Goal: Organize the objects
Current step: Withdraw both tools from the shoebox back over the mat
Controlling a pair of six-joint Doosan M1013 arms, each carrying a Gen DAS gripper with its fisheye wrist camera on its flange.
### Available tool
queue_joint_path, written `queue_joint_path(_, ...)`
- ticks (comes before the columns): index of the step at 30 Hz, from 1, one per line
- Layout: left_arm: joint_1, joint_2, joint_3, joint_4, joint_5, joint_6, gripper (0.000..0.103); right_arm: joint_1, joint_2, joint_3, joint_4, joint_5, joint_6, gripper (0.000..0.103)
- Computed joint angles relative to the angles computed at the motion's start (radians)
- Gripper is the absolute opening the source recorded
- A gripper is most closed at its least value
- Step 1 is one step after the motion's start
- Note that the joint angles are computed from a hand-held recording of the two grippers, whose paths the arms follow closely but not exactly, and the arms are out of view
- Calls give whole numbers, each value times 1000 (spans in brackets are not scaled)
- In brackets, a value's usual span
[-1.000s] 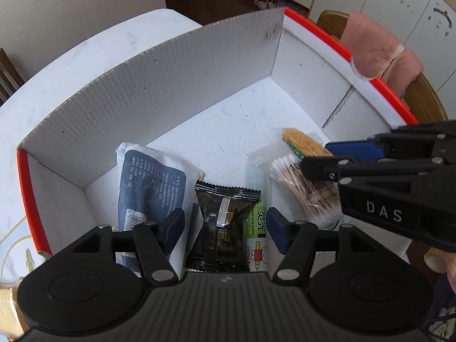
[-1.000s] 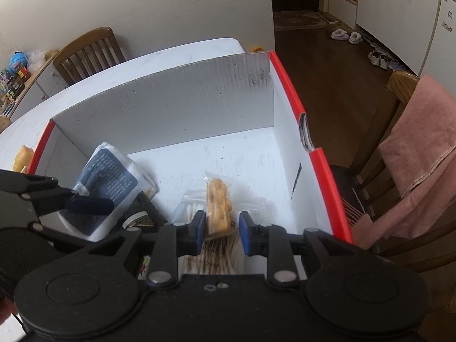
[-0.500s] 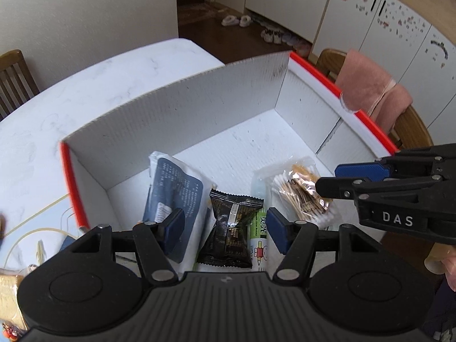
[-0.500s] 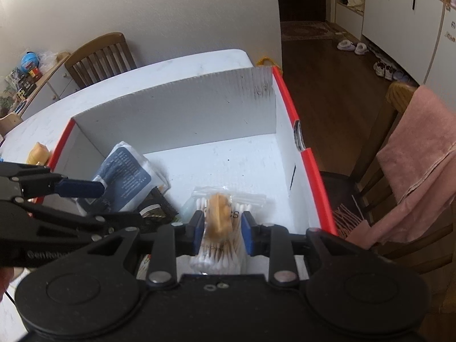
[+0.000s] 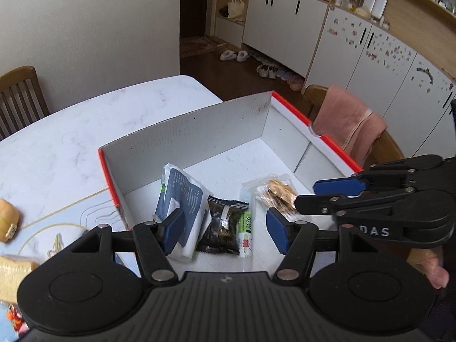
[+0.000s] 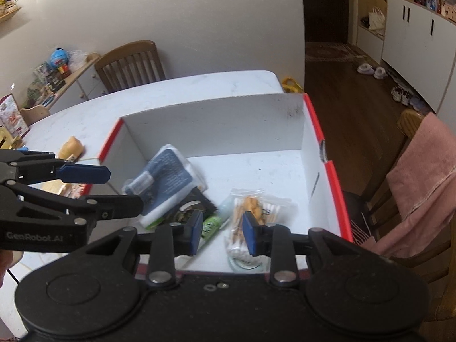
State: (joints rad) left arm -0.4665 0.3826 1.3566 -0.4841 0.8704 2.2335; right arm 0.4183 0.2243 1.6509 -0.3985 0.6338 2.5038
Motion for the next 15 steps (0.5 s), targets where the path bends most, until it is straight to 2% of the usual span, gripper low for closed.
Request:
queue_joint_path(13,69,-83,100,-135,-71,145,66,65,-5,-18,-87,-13,62,43)
queue_joint_path(15,85,-94,117,-150,-81,166,67,76,-2,-26,-96,-13,75,49)
